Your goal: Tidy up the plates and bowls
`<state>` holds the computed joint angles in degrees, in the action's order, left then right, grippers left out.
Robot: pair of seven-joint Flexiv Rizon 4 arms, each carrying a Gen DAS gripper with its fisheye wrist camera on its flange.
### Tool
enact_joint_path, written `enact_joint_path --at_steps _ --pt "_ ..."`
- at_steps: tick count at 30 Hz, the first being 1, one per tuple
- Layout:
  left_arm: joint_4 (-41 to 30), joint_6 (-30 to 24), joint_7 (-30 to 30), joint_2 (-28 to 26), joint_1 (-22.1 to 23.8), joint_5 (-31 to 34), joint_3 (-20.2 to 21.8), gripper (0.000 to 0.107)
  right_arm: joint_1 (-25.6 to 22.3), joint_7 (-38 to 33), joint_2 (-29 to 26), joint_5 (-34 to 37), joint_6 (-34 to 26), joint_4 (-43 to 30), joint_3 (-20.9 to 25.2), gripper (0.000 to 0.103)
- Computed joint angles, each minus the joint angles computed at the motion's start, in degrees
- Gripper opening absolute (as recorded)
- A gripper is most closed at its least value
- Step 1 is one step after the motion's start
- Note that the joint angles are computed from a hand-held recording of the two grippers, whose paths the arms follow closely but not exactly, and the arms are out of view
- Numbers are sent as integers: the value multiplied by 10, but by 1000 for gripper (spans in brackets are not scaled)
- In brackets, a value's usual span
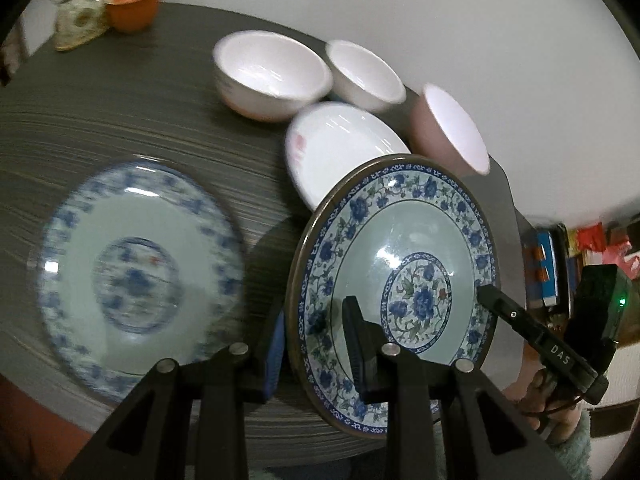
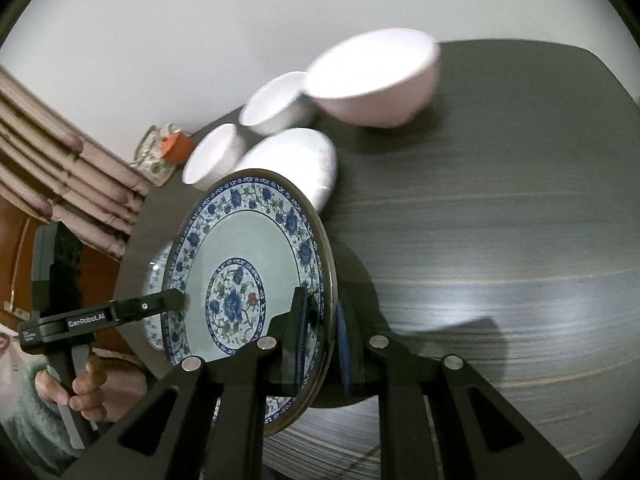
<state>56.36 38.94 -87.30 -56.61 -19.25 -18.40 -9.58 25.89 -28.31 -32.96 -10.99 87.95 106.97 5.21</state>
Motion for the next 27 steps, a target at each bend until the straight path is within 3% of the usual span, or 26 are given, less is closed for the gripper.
enact_joint_path --at_steps 12,18,27 --pt "74 40 -12 59 64 19 35 27 10 -71 -128 -6 -121 -261 67 14" --pt "83 43 -21 60 85 22 41 27 28 -112 -189 22 -194 -379 83 14" --pt "77 24 -25 34 101 15 37 27 49 -130 -228 67 -251 -439 78 14"
